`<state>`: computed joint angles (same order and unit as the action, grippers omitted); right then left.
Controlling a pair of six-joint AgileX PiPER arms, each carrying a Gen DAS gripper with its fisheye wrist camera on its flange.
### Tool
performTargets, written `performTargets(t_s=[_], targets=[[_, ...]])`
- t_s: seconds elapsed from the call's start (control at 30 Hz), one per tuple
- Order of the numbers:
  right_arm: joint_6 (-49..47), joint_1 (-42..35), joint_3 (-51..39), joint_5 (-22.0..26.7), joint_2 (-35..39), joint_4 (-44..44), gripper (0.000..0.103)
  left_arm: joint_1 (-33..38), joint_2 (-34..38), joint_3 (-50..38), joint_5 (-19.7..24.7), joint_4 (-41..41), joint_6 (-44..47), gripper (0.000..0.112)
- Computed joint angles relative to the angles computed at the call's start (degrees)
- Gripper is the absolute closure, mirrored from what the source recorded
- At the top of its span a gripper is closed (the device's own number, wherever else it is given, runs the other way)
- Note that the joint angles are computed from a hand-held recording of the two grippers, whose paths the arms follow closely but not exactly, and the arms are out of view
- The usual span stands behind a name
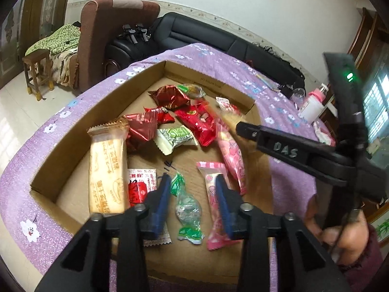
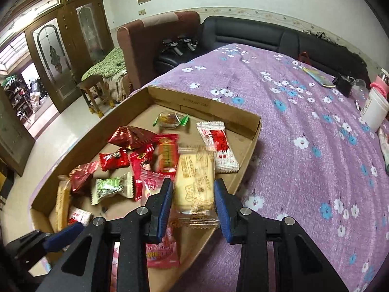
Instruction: Organize snacks
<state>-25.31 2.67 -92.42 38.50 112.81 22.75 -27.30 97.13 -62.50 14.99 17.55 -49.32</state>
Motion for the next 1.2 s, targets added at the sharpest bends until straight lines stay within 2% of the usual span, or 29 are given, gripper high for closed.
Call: performTargets(t_s=[0.07, 0.13, 0.3, 0.37, 0.5, 0.63, 0.7, 0.77, 1.0, 1.13, 1.2], targets=[[-0.01, -0.04, 0.44, -0.86, -0.24, 0.1, 0.059, 0.14, -1.88, 1.6, -1.72, 1.3, -1.87, 0.046], [-1.41, -0.58, 1.38, -1.43, -1.05, 1.89, 0.044, -0.47, -4.07, 3.4, -3.06, 8.92, -9.69, 0.037], [-6.03, -2.14, 6.24, -3.67, -5.09, 6.75, 0.041, -1.98, -6.65, 4.02, -2.86, 14.14, -14.41, 0.035], [-8.38, -3.15, 9.1, -4.68, -7.35, 9.31, 0.041, -3.61, -7.35, 3.99, -1.59, 20.7, -21.02, 0.035], [-13.16, -6.24, 15.6, -6.63, -12.3, 15.85, 0.033, -7.05, -8.99, 4.26, 1.89, 34.23, -34.62, 0.034], [-16.99, -9.86, 22.59, -9.02, -17.36, 21.24, 0.027, -12.85, -10.53, 4.65, 10.35, 49.76, -49.7, 0.027], [-17.59, -11.49, 24.96, -9.15, -18.98, 22.71, 0.026, -15.47, -11.29, 5.28, 14.05, 55.01, -54.94, 0.023], [-19.37, -13.71, 27.54, -8.46, -20.33, 25.71, 0.025, -18.08, -11.92, 5.85, 17.71, 59.7, -59.79, 0.014], [-25.95, -17.79, 35.16, -10.04, -23.68, 31.23, 0.024, -25.85, -10.06, 4.26, 30.66, 65.56, -65.05, 0.011], [-32.12, -19.6, 38.27, -10.09, -25.83, 36.22, 0.024, -30.82, -8.37, 4.02, 40.49, 69.81, -69.28, 0.009], [-35.63, -19.9, 39.67, -10.91, -27.2, 38.65, 0.022, -31.32, -7.35, 2.64, 42.0, 69.08, -68.18, 0.009]])
